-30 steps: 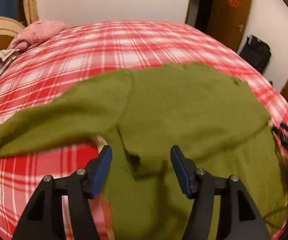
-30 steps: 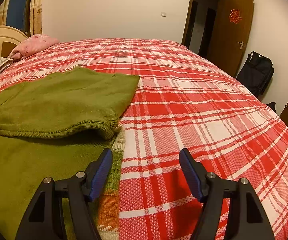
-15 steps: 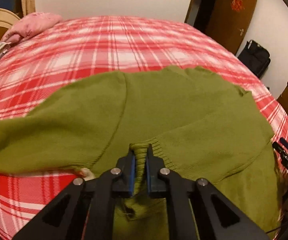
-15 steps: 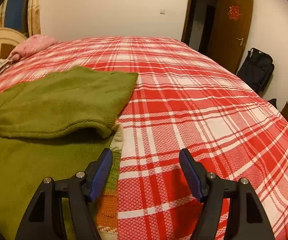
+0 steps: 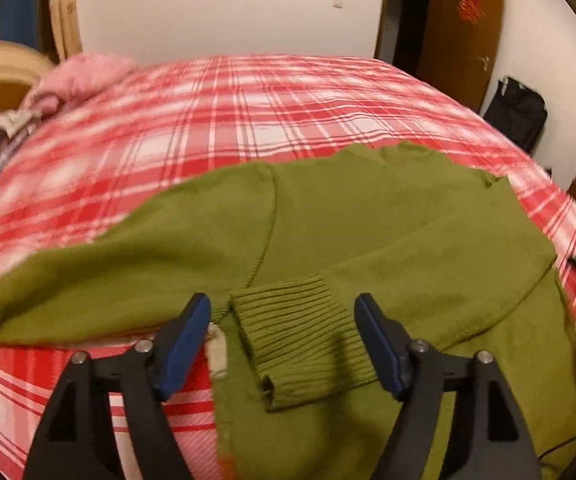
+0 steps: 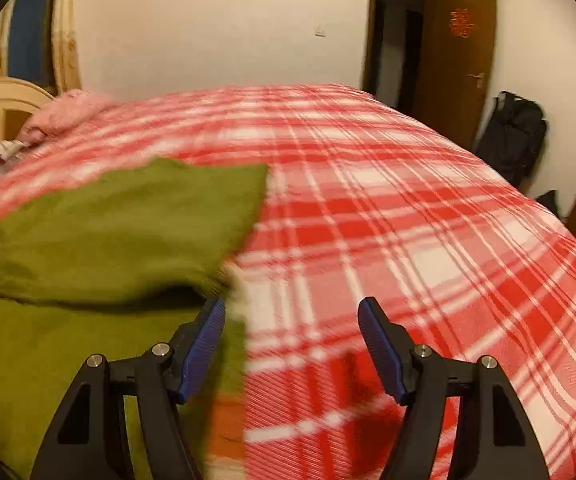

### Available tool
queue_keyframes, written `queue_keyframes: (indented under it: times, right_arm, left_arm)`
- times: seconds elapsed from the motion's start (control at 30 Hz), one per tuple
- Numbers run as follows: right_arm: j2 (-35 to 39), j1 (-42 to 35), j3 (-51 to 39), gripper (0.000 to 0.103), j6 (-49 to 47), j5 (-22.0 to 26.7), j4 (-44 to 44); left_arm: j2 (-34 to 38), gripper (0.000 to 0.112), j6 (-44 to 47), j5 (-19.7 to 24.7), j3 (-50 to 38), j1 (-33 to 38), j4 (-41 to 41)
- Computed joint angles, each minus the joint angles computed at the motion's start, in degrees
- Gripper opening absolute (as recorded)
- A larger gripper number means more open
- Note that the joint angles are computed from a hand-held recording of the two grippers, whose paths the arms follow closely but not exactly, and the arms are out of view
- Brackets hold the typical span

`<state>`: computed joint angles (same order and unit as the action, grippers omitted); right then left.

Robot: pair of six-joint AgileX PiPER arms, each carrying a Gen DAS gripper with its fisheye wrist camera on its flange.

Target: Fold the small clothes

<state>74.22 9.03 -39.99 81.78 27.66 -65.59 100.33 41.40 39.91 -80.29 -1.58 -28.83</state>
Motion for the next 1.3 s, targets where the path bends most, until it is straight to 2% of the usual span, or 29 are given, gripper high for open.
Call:
queue_keyframes:
  times: [0.07, 0.17, 0.23, 0.27, 0.3, 0.33, 0.37, 0.47, 0.57, 0.6, 0.67, 0.73, 0.83, 0.9, 0.97, 1.0, 1.07, 1.13, 1.27, 1.3]
  right_arm:
    - [2.78, 1.53, -4.77, 0.07, -2.93, 1.16, 0.66]
    - [9.87, 1.22, -11.71, 0.07, -9.21, 0.68, 3.97]
    - [15.46, 1.16, -15.59, 0.07, -14.15, 4.0, 7.72]
    - [17.7, 0.64, -16.88, 0.07, -17.7, 5.32, 11.03]
    - [18.14, -0.49, -16.3, 0.07, -19.41, 4.34, 13.3]
    - [16.54, -1.81, -14.41, 0.071, -18.83, 2.36, 14.02]
    - [15.62, -2.26, -13.66, 0.077, -18.66, 2.67, 14.42]
    - [10.36, -1.76, -10.43, 0.078, -19.33, 4.34, 16.03]
    - [2.82, 2.18, -5.69, 0.078, -19.69, 6.53, 18.36]
    - [2.34, 1.97, -5.24, 0.078, -20.04, 5.75, 18.39]
    - [-3.37, 7.42, -0.97, 0.078, -19.44, 6.48, 20.97]
    - [-5.69, 14.94, 2.4, 0.078, -14.96, 10.48, 20.0]
    - [-5.41, 21.41, 5.91, 0.078, -11.11, 13.72, 21.11]
    - [-8.01, 26.52, 8.99, 0.078, -4.63, 17.6, 17.95]
    - [-8.94, 26.98, 9.34, 0.078, -4.64, 18.78, 18.63]
    - [-11.12, 27.82, 9.52, 0.078, -3.89, 22.27, 20.14]
    - [-11.77, 30.38, 8.41, 0.078, -2.11, 26.12, 19.62]
    - [-11.27, 32.23, 6.65, 0.078, -2.34, 26.64, 18.98]
    - [-6.87, 29.96, 1.31, 0.078, -5.13, 20.9, 18.31]
    - [-5.44, 29.68, 0.07, 0.078, -5.44, 19.81, 17.7]
  left_arm:
    - [0.18, 0.08, -4.1, -3.1, 0.5, -1.96, 6.93]
    - [1.59, 0.08, -9.06, -2.31, -0.55, -2.53, 11.67]
    - [2.11, 0.08, -11.94, -2.34, 0.05, -3.41, 15.62]
    - [1.65, 0.08, -12.21, -3.38, 1.66, -3.43, 16.05]
    - [0.79, 0.081, -10.71, -4.47, 3.18, -2.91, 14.2]
    - [-0.19, 0.081, -9.64, -5.29, 4.69, -2.64, 13.36]
    - [-1.11, 0.081, -8.41, -5.88, 6.05, -2.37, 12.86]
    - [-3.48, 0.081, -4.19, -5.7, 8.51, -0.3, 8.11]
    - [-6.06, 0.081, 0.44, -4.72, 11.65, 2.48, 3.23]
    - [-6.97, 0.081, 2.3, -4.63, 13.08, 3.39, 1.66]
    - [-8.9, 0.081, 6.37, -4.18, 16.4, 5.21, -1.71]
    - [-10.72, 0.081, 9.48, -4.22, 19.5, 6.43, -3.61]
    - [-15.57, 0.082, 17.88, -4.13, 25.76, 10.0, -10.25]
    - [-17.54, 0.082, 20.74, -2.57, 27.75, 11.77, -11.7]
    - [-18.61, 0.082, 22.78, -1.03, 28.55, 13.41, -12.67]
    - [-19.11, 0.083, 23.98, 0.22, 28.9, 14.56, -13.41]
    - [-19.82, 0.086, 25.2, 1.95, 29.41, 15.94, -14.72]
    - [-20.45, 0.094, 25.53, 1.51, 30.72, 15.78, -15.34]
    - [-23.21, 0.094, 26.88, -3.78, 35.93, 13.81, -17.18]
    - [-23.54, 0.094, 27.11, -3.98, 36.37, 13.68, -17.41]
